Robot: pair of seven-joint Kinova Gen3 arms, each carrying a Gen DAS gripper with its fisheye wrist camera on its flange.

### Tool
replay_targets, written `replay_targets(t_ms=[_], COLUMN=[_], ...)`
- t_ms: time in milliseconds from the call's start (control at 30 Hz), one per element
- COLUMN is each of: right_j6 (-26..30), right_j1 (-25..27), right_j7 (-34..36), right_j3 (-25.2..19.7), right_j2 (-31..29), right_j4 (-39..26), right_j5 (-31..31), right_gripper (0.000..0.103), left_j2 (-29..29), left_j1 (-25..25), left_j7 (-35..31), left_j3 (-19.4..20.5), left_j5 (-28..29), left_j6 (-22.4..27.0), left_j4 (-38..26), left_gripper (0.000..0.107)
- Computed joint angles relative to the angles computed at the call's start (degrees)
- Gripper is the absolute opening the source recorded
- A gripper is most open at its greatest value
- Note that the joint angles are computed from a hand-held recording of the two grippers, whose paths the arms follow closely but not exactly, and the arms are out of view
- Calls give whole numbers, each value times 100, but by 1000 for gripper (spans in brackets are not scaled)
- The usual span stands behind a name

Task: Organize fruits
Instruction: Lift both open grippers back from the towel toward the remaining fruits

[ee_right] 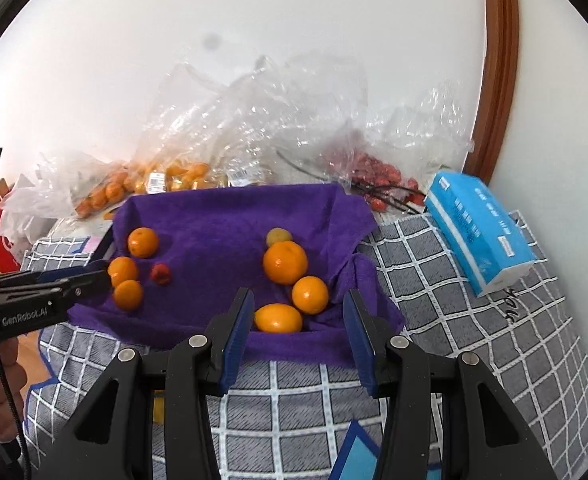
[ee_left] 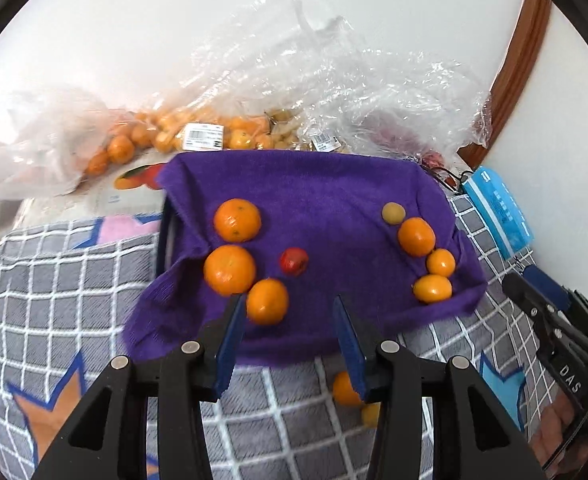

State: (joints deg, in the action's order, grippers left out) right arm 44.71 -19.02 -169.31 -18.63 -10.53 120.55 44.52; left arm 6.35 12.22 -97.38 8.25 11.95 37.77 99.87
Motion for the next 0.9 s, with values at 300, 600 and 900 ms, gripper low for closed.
replay_targets(t_ms=[300,600,900], right_j6=[450,966,805], right_j1=[-239,-545,-872], right_j7=[-612,-1135,-1097], right_j3=[-601,-963,-721], right_j2=[-301,-289,-92], right_j4=[65,123,176], right_j5=[147,306,-24], right_gripper=[46,47,47], left_j2=[-834,-1360,-1482], left_j1=[-151,-188,-303], left_j7=[-241,-510,-1226], left_j3=[-194,-462,-770], left_j5=[286,556,1131], left_j6=[-319,-473,-383], left_j4=[827,1423,1765], left_gripper=[43,43,43])
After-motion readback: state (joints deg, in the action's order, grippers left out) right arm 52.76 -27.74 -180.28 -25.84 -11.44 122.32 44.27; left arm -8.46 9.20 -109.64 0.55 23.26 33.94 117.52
